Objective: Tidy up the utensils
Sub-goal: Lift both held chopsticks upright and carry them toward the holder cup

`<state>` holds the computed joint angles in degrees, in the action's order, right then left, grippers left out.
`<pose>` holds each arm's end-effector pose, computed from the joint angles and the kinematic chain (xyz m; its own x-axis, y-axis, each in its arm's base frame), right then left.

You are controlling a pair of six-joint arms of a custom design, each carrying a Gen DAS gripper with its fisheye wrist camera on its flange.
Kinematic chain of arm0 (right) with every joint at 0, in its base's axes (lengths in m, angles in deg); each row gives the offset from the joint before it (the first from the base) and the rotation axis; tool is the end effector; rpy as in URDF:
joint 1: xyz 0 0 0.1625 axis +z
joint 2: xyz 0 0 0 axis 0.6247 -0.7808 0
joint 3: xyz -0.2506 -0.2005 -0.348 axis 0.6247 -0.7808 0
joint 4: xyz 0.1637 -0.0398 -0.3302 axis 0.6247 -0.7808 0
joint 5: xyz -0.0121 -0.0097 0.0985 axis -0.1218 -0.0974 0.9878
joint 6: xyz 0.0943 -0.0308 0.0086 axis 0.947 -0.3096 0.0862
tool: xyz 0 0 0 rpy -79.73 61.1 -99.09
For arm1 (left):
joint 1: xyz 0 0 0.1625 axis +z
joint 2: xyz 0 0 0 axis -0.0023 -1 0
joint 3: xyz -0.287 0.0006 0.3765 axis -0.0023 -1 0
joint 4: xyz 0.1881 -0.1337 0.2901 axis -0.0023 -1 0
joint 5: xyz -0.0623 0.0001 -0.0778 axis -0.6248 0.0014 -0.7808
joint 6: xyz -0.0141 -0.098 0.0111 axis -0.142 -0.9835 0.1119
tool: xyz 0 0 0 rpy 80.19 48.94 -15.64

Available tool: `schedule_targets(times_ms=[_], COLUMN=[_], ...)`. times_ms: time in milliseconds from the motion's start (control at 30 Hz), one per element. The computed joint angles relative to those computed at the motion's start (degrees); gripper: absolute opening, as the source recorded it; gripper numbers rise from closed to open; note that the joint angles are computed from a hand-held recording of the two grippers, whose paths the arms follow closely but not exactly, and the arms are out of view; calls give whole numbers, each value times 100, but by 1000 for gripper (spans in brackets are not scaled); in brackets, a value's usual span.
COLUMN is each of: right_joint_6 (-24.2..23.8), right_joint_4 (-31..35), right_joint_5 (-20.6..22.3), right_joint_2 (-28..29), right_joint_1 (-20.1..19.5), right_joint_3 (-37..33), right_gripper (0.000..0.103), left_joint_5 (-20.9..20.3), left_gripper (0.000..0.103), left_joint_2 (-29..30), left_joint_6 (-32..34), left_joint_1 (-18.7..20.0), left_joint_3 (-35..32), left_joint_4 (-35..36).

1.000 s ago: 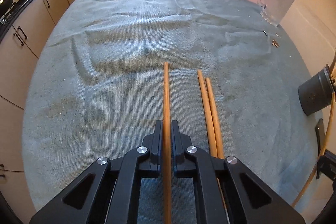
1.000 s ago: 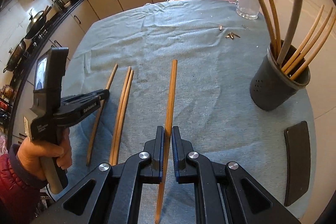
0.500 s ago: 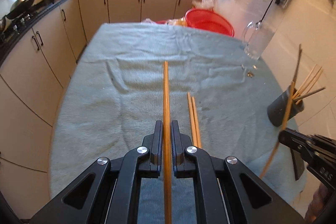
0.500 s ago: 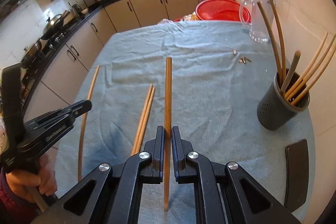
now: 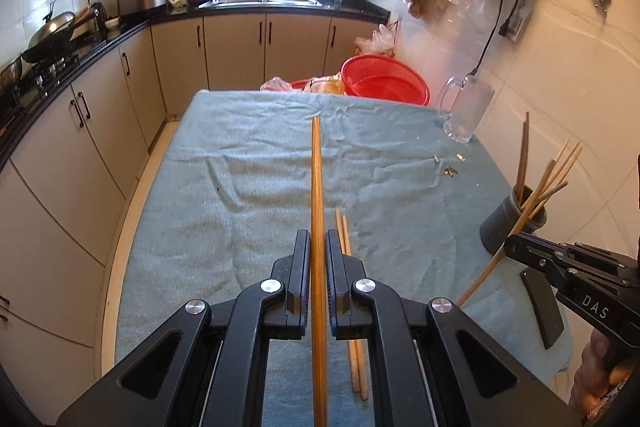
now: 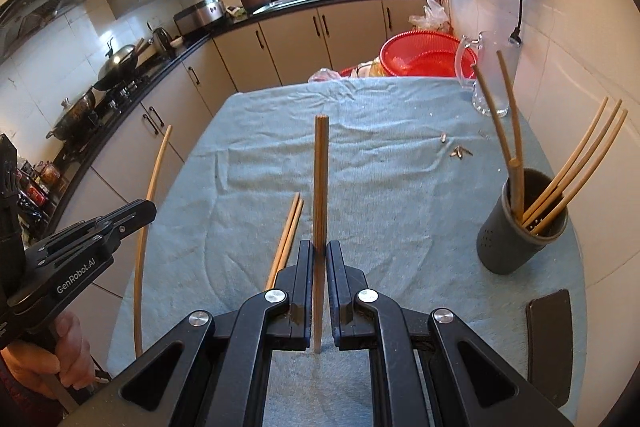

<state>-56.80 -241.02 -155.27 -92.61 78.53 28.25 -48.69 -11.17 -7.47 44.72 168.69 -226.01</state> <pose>0.3980 -0.5973 0.2318 -0.8425 -0.2195 0.4920 -0.4510 0.7869 -0.4211 -0.2840 -0.5768 0.3617 -0.7863 0.0510 -0.6157 0.4531 0.7251 -0.5186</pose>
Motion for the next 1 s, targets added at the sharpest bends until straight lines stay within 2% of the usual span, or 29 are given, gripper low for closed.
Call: schedule_targets(times_ms=[433, 1000], right_joint_6=[-107, -268], right_joint_4=[-365, -941], right_joint_5=[41, 35], right_joint_2=[-271, -769], right_joint_1=[94, 227], right_joint_3=[224, 508], right_gripper=[7, 7], left_joint_5=[141, -83], left_gripper=[7, 7], left_joint_2=[41, 285], left_joint_6=[260, 727], left_joint_1=[-222, -403], left_joint_3=[-16, -464], left_joint_4=[-355, -659])
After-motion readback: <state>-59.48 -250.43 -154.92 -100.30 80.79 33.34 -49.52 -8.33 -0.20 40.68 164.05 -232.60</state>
